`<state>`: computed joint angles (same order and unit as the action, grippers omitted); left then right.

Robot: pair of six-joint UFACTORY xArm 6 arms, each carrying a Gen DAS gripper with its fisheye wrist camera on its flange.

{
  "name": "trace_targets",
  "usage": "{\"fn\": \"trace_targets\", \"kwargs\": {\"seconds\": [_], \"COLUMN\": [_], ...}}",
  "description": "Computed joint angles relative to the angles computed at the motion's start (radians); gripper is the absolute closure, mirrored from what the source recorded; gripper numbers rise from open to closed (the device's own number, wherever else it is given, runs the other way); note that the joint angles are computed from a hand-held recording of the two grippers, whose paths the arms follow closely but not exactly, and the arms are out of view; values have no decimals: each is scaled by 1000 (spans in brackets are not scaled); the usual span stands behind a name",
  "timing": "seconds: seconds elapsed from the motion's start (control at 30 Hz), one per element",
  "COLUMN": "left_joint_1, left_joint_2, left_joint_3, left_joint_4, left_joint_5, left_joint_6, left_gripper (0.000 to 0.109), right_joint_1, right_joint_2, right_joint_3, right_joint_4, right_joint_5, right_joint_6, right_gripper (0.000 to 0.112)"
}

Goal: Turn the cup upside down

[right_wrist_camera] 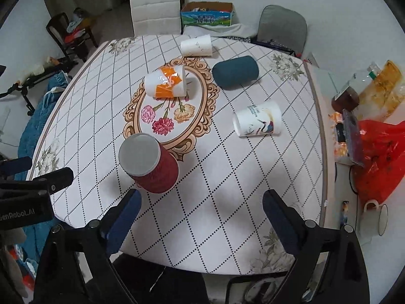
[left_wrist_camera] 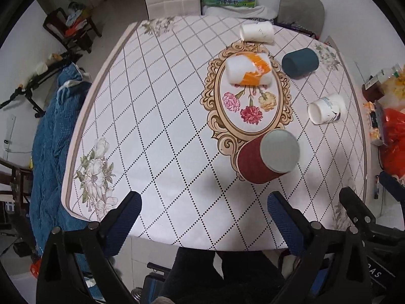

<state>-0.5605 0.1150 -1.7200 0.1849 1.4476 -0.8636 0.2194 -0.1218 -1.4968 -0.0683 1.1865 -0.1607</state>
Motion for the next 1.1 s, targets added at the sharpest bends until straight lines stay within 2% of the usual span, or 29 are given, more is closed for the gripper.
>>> {"fn": "trace_targets", "kwargs": {"seconds": [0.27,0.47,0.8,1.1], "left_joint_1": [-59,-129,-270,-432], "left_joint_2": [-81,-176,-298,-301], "left_joint_3": [9,13,-18,-146], "left_joint_4": [70,149,272,427], "left_joint_5": [15,50,151,302], "left_joint_6": [-17,-19,-51,-159], "left_gripper": [7,7,7,7], "right_joint_1": [1,40,170,307], "right_joint_2": [-105,-221,-408,-440], "right_joint_3": [7,-2,-70,-249], "right_joint_4": [11,-19,-112,-201], "right_joint_5": [23,85,219,360], "right_joint_6": [33,108,259,313], "right_gripper": [14,14,13,12]}}
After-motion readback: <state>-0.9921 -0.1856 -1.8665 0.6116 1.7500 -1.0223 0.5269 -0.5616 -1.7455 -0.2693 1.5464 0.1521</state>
